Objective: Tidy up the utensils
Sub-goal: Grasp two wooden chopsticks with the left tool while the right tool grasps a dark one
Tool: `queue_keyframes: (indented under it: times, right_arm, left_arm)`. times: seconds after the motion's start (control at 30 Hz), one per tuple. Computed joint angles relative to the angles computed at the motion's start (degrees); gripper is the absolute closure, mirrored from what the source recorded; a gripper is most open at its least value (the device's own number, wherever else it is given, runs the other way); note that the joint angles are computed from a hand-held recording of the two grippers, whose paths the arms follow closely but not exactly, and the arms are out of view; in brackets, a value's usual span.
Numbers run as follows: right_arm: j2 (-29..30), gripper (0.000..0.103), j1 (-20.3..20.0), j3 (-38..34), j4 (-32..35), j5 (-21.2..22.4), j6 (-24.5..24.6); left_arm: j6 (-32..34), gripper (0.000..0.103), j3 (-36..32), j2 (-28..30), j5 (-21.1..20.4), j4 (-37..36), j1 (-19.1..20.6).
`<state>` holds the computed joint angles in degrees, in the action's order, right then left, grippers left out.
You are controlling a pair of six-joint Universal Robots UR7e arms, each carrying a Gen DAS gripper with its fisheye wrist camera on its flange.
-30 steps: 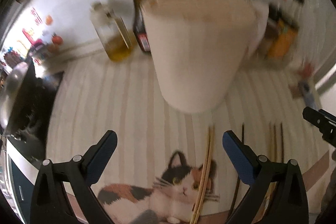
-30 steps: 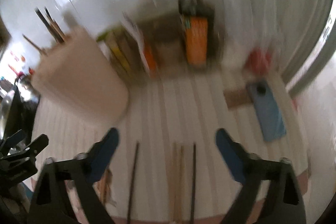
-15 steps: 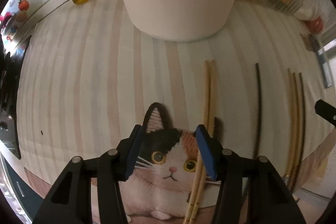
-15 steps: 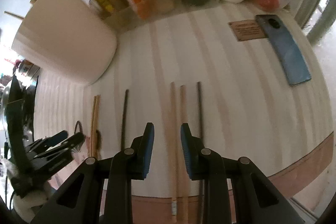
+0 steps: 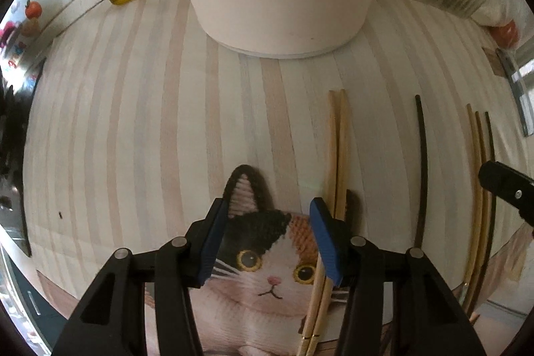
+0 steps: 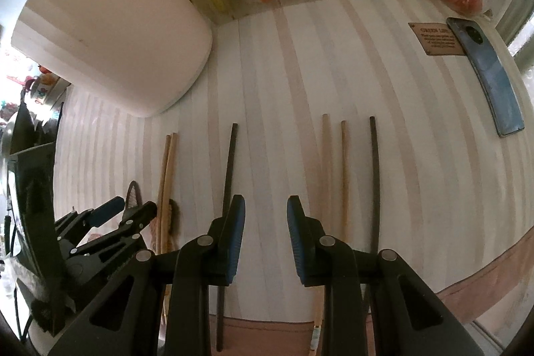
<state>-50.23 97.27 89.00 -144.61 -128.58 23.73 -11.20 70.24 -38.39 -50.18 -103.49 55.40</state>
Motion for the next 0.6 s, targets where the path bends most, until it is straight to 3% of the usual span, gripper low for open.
queue_keyframes:
  times: [0.27, 0.43, 0.53, 0.6]
  right_arm:
    - [3.4, 0.075, -0.9, -4.2, 1.3, 5.5, -2.7]
    - [8.0, 0.077, 0.0, -9.3, 7.8, 0.4, -2.4]
    - [8.9, 0.096, 0.9, -9.6, 8.7, -4.4, -3.7]
    - [7.9, 0.097, 0.5, -8.5, 8.0, -3.5, -3.6]
  left_arm:
    - [1.0, 0.054, 1.1, -1.1, 0.1, -1.1, 0.6]
    - [1.2, 0.054, -0.7, -2.6, -3.6, 1.6, 2.8]
    - [1.6, 0.054, -1.5, -3.4, -7.5, 2.4, 3.9]
    - [2.4, 0.054, -1.2, -3.8, -8.9, 2.3, 4.0]
